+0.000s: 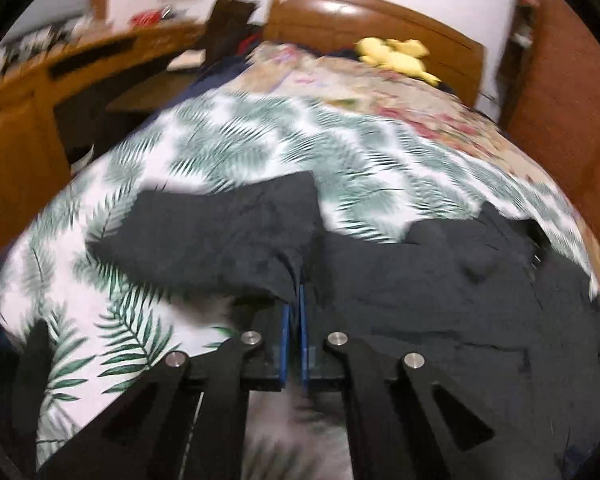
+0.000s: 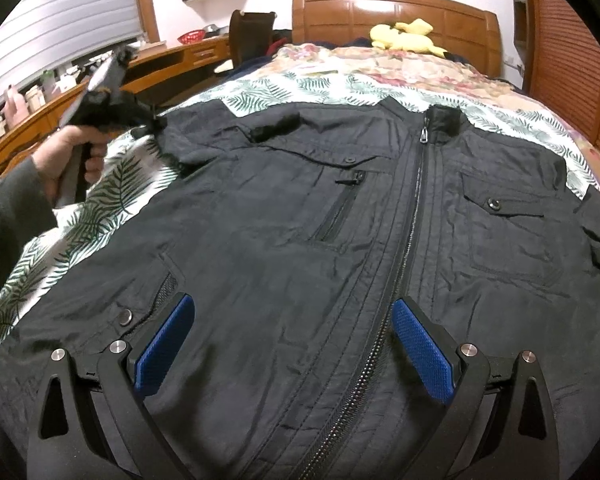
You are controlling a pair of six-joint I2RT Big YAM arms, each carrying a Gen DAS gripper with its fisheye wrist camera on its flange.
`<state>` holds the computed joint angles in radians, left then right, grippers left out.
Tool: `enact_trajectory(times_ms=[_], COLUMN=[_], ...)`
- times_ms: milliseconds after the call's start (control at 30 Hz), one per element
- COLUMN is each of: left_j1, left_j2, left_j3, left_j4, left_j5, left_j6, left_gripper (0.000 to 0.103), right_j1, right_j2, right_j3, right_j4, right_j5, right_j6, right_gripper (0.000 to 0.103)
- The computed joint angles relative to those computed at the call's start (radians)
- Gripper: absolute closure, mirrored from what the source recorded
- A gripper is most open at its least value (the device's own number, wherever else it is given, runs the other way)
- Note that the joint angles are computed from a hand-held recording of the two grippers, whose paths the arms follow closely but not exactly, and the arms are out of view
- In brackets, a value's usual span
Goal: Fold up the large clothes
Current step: 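Fold the gripped sleeve across the jacket front with the left tool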
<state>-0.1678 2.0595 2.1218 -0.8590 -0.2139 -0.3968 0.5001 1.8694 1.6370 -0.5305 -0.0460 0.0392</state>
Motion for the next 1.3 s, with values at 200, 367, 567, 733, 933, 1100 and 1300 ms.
enact_trajectory(times_ms=[200, 367, 567, 733, 933, 1100, 1300], left_j1=[-0.101, -0.201, -0.283, -0.298, -0.314, -0.280, -0.210], left_j2=[-0.022, -0.039, -0.064, -0.100, -0.204, -0.240, -0.234], left_j3=[0.076, 0.109, 0.062, -0.022, -0.205, -0.281, -0.322], left_j4=[-0.062, -0.089, -0.109, -0.113, -0.011, 0.039, 0.071], left_j5=[-0.034, -0.049, -0.058, -0.038, -0.031, -0.016, 0.013], left_j6=[0.079, 0.146, 0.164, 0.151, 0.135, 0.103, 0.065], left_gripper=[0.103, 0.103, 0.103, 0.100, 0.081, 0.074, 0.070], right_j1=[-0.010, -0.040, -0.092, -0.101, -0.094, -0.091, -0.079], right_j2=[-0.078, -0.178, -0.273, -0.303, -0.298, -0.278, -0.239], right_j3=[-0.064, -0.143, -0.221, -0.245, -0.247, -0.234, -0.201], right_j4=[0.036, 0.079, 0.118, 0.130, 0.127, 0.121, 0.102], right_j5=[-0.018, 0.026, 0.034, 0.037, 0.043, 0.038, 0.042], right_j6=[-0.004, -0.016, 0.021, 0.023, -0.001, -0.006, -0.012], right_gripper=[0.002, 0.002, 0.002, 0.002, 0.002, 0.002, 0.002])
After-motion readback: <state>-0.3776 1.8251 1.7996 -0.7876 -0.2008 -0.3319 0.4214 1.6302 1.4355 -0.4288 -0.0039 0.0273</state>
